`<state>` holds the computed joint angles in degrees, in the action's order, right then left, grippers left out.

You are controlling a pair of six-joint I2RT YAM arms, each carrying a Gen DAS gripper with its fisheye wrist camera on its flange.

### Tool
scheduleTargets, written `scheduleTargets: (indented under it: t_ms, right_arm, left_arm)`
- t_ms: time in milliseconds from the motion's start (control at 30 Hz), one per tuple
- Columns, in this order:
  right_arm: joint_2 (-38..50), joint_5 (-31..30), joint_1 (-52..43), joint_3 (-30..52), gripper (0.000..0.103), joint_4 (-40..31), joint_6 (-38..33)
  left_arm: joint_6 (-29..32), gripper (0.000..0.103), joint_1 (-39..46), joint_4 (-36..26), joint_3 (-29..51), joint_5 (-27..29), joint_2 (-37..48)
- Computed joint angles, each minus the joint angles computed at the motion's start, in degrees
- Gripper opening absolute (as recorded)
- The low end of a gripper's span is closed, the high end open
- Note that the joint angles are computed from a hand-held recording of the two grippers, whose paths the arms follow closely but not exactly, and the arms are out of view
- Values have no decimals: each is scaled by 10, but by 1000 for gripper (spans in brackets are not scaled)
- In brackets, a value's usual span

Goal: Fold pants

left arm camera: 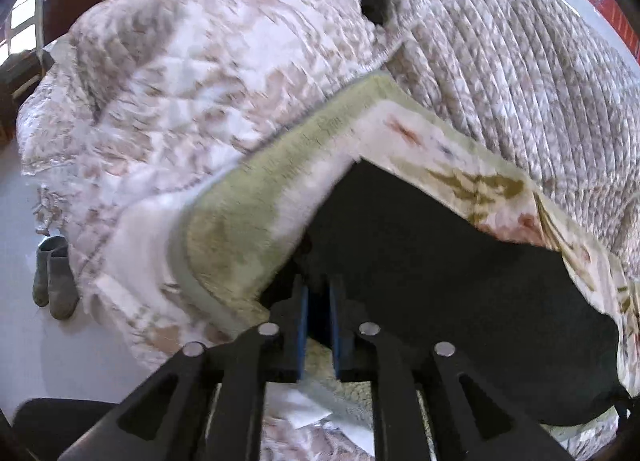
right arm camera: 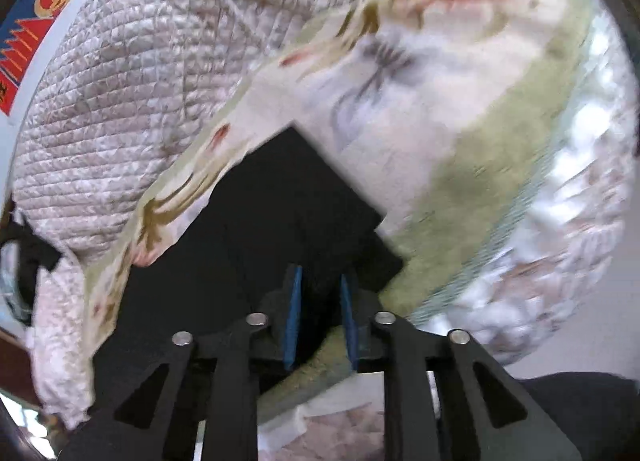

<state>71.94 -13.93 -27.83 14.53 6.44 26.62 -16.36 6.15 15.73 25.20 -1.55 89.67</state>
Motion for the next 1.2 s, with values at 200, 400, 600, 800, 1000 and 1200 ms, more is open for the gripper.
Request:
scheduleTargets:
  t_ms: [200, 400, 600, 800, 1000, 1200]
  right_arm:
    - [-65, 91, 89, 11, 22, 9, -53]
    - [180, 59, 153, 120, 22, 88, -125]
    - [216, 151, 175, 160, 22, 62, -143]
    - [302, 126, 145, 258, 22, 52, -164]
    - [336, 137, 118, 275, 22, 50, -139]
    - [278, 128, 151, 215, 28, 104, -141]
  left_arm:
    - [19, 44, -47, 5, 22, -21, -28]
    - [50, 45, -132, -14, 136, 42, 101]
    - [51, 45, -177, -57, 227, 18, 201]
    - [43, 44, -171, -82, 300, -53, 263]
    - [50, 45, -165, -45, 289, -67, 270]
    - [50, 45, -174, -32, 250, -83, 234]
